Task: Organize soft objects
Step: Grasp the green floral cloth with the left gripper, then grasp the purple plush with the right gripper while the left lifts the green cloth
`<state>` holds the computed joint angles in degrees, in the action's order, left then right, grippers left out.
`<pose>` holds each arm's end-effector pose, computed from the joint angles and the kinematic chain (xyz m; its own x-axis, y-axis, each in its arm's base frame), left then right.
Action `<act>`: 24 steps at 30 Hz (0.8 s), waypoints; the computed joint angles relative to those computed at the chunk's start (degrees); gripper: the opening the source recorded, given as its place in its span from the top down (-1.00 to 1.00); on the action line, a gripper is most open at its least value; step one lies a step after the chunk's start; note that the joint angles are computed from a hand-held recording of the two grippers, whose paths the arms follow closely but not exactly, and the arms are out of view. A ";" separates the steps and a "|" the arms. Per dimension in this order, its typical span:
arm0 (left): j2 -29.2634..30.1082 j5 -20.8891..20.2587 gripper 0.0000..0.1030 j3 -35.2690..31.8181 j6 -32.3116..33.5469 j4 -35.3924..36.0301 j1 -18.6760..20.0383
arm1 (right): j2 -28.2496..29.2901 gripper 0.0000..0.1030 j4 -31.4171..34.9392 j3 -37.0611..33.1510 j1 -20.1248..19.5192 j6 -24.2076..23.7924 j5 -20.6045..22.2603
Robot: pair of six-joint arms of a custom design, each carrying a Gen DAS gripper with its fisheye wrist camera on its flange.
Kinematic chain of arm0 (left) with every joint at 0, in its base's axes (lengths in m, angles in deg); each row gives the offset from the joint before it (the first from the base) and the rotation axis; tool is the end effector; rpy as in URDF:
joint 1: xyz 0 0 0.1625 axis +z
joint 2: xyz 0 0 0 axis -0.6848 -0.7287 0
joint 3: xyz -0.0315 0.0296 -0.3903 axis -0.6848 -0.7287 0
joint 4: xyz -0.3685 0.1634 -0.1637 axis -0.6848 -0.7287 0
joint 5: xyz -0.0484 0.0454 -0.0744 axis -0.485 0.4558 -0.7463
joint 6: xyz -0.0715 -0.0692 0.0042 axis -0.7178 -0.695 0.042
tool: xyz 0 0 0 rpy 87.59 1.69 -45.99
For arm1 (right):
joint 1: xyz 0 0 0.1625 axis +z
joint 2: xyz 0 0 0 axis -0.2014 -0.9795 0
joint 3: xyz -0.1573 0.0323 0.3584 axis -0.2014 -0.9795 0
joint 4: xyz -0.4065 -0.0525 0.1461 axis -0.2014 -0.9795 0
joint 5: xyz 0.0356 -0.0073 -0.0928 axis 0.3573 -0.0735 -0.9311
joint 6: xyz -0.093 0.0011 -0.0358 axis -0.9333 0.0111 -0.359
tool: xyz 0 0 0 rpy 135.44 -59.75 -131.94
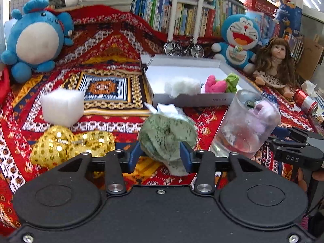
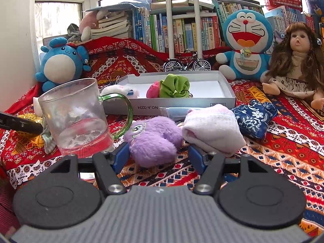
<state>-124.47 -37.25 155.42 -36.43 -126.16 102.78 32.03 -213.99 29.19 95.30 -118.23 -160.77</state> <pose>-0.1417 -0.6680 0.1182 -0.7628 -0.2069 -0.6126 0.3939 0.6027 -0.6940 0.0621 -0.7924 0.1038 -0.6445 -0.6036 0.4694 -0.7600 0.4381 -0.4800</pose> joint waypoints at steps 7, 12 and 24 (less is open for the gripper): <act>2.42 -3.83 -0.31 -2.99 3.24 -5.85 1.03 | 0.37 -0.46 -0.37 -0.28 0.31 -0.83 -0.02; 4.20 -5.11 -0.41 -5.37 3.34 -7.45 2.05 | 0.34 -0.46 0.19 -0.44 0.42 -0.89 0.20; 6.40 -2.35 -0.31 -8.10 2.01 -3.16 3.07 | 0.33 -0.30 0.64 0.11 0.66 -2.30 -0.52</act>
<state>-118.07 -39.60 147.32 -34.42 -129.32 105.84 32.36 -213.35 29.30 95.96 -120.53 -161.29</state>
